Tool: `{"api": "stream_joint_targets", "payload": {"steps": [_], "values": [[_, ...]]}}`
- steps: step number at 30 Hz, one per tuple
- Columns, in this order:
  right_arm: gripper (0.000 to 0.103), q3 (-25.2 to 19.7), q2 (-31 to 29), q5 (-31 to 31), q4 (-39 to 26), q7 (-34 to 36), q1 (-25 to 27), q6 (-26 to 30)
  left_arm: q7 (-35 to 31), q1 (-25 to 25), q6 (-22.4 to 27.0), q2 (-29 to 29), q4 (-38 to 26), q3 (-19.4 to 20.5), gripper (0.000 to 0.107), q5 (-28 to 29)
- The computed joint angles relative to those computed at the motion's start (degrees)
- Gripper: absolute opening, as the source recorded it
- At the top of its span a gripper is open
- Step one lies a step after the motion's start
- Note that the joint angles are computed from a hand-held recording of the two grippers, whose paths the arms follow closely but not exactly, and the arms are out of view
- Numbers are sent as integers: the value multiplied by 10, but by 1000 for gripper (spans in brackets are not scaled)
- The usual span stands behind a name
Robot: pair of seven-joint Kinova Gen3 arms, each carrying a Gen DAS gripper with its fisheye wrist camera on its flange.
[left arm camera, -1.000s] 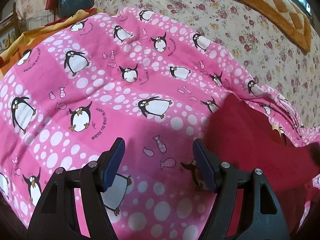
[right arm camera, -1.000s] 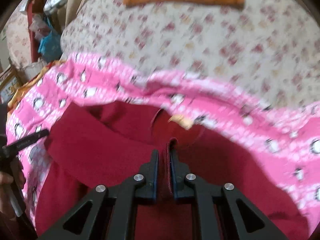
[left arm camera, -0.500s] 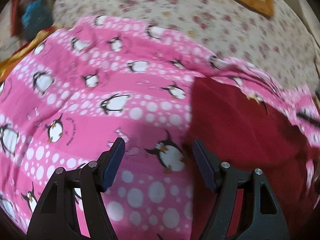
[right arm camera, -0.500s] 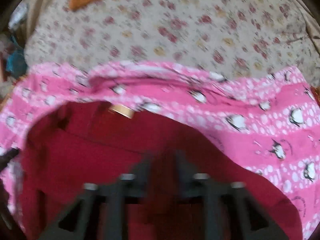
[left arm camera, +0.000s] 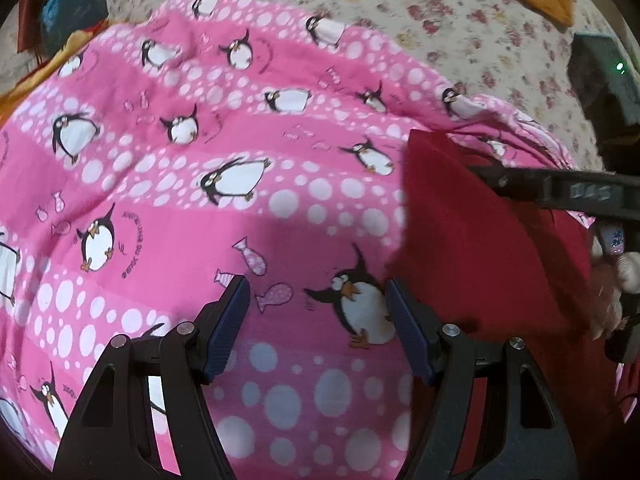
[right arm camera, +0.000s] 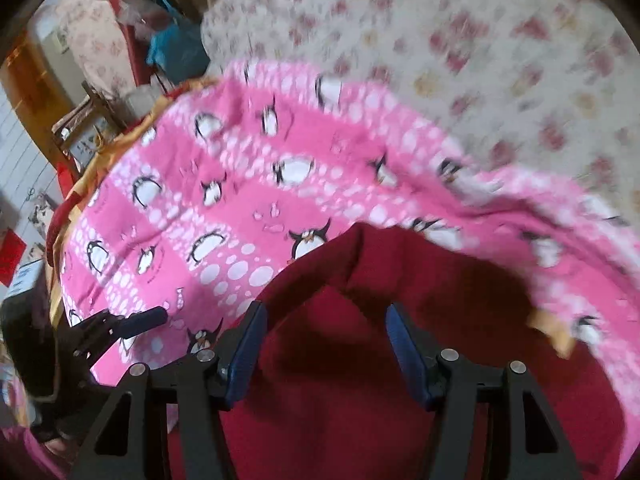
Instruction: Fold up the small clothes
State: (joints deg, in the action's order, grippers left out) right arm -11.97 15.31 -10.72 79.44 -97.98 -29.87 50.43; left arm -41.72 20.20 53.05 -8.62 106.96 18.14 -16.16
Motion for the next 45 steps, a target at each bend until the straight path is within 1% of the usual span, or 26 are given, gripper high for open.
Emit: {"api": "stream_joint_targets", "payload": {"steps": [1, 2, 4, 6, 7, 9, 10, 12, 15, 17, 19, 20, 21, 22, 24, 26, 27, 30, 32, 34, 36, 38, 40, 41, 43, 45], "values": [[27, -7, 10, -14, -3, 15, 9, 6, 0, 0, 0, 1, -1, 0, 71, 1], [22, -4, 12, -19, 0, 25, 8, 2, 1, 1, 0, 0, -1, 1, 71, -1], [15, -18, 0, -3, 15, 25, 15, -22, 4, 2, 2, 1, -2, 4, 71, -7], [13, -1, -15, 40, 26, -8, -11, -53, 8, 3, 5, 5, -4, 6, 71, -8], [12, 24, -26, 63, 34, -25, -32, -68, 11, 4, 6, 8, -5, 7, 71, -11], [11, 74, -34, 110, 36, -56, -76, -76, 17, 8, 10, 17, -9, 10, 71, -20], [11, 87, -30, 128, 32, -66, -87, -71, 23, 11, 14, 23, -11, 12, 71, -29], [11, 80, -15, 136, 24, -83, -79, -61, 27, 19, 17, 28, -15, 11, 71, -37], [11, 20, -10, 97, 31, -75, -18, -67, 4, 22, -1, 15, -7, -9, 70, -10], [12, 8, -34, 100, 52, -91, -3, -83, -21, 20, -20, 3, 1, -24, 70, 19], [19, -15, -62, 101, 79, -111, 19, -109, -29, 14, -24, 2, -1, -14, 70, 20], [25, -32, -77, 89, 92, -108, 38, -119, -31, 14, -24, 4, -4, -8, 70, 15], [41, -50, -89, 68, 101, -96, 61, -124, -30, 16, -21, 8, -7, 3, 71, 2], [49, -61, -98, 55, 109, -89, 74, -126, -29, 19, -20, 10, -9, 9, 71, -7], [49, -58, -104, 53, 109, -91, 70, -110, -29, 24, -23, 10, -11, 17, 71, -24], [49, -59, -107, 71, 109, -108, 65, -95, -37, 13, -31, 8, -12, 26, 70, -24], [49, -58, -109, 69, 113, -108, 65, -98, -52, 15, -44, 3, -9, 15, 70, -11], [49, -54, -110, 48, 118, -102, 72, -95, -122, 49, -80, -26, 5, -52, 71, 54], [49, -35, -113, 25, 126, -85, 58, -101, -169, 59, -104, -44, 16, -77, 71, 92], [49, -14, -114, 36, 127, -91, 31, -98, -196, 78, -111, -50, 18, -98, 71, 107], [49, -26, -108, 57, 124, -111, 37, -88, -186, 65, -104, -40, 11, -77, 71, 88], [49, -58, -106, 40, 129, -106, 75, -92, -152, 29, -68, -13, -8, -24, 71, 41], [49, -58, -107, 25, 133, -101, 82, -96, -115, 0, -48, 6, -15, 22, 71, 4], [49, -59, -109, 20, 135, -97, 85, -97, -108, -7, -47, 11, -16, 31, 71, -2], [49, -56, -112, 16, 135, -91, 84, -98, -110, 1, -55, 16, -14, 17, 71, 5], [49, -57, -111, 16, 129, -87, 84, -96, -81, -7, -64, 17, -9, 24, 70, -11]]}}
